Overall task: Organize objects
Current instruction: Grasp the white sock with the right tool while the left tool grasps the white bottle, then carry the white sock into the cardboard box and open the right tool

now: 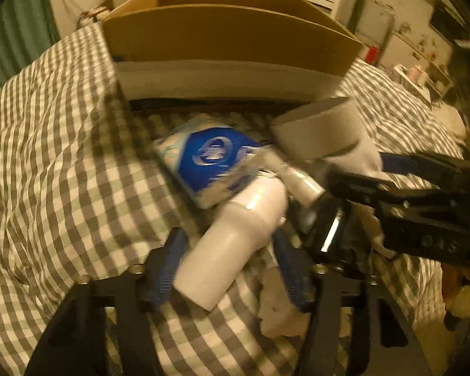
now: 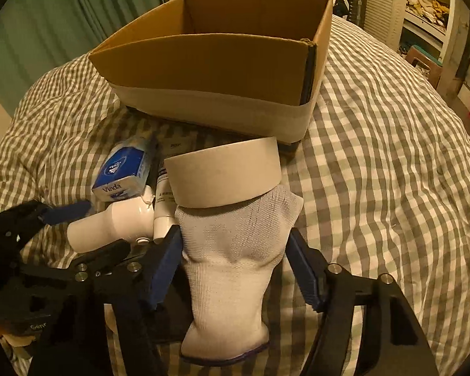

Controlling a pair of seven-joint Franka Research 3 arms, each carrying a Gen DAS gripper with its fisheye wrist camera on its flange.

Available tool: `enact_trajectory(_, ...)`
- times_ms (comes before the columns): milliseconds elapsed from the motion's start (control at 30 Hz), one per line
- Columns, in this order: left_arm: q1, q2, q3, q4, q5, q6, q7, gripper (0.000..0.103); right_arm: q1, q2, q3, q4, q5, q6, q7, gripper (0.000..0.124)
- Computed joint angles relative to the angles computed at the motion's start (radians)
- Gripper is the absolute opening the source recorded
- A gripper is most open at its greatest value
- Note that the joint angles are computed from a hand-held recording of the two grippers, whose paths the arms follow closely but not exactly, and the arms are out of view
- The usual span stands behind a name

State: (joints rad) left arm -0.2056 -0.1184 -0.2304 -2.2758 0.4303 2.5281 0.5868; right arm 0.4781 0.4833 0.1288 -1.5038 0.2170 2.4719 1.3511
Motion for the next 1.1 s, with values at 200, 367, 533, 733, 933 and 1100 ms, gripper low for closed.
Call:
enact_trajectory(200, -0.007, 0.000, -0.002, 0.026, -0.002, -0.033, 0.011, 0.046, -0.006, -0.013, 0.011, -0.026, 0.023, 0.021, -0.019, 0.058)
enact_trajectory(367, -0.008, -0.041, 0.003, 0.004, -0.041, -0.039, 0.018, 0.042, -0.009, -0.033, 0.012, -0.043, 0.030, 0.032, -0.034, 0.055)
enact_trajectory(533, -0.006, -0.109, 0.007, -0.036, -0.094, -0.044, 0.005, 0.040, -0.014, -0.069, 0.021, -0.074, 0.045, 0.080, -0.067, 0.054)
enact_trajectory(733, -0.001, -0.160, -0.001, -0.042, -0.101, -0.040, 0.000, 0.030, -0.016, -0.116, 0.028, -0.106, 0.073, 0.126, -0.086, 0.054)
enact_trajectory(933, 0.004, -0.142, -0.015, -0.011, -0.069, -0.048, -0.024, 0.028, -0.021, -0.148, 0.036, -0.121, 0.105, 0.151, -0.110, 0.054)
enact_trajectory(1100, -0.007, -0.139, -0.007, -0.006, -0.088, -0.060, 0.007, 0.028, -0.020, -0.147, 0.035, -0.121, 0.110, 0.146, -0.114, 0.054)
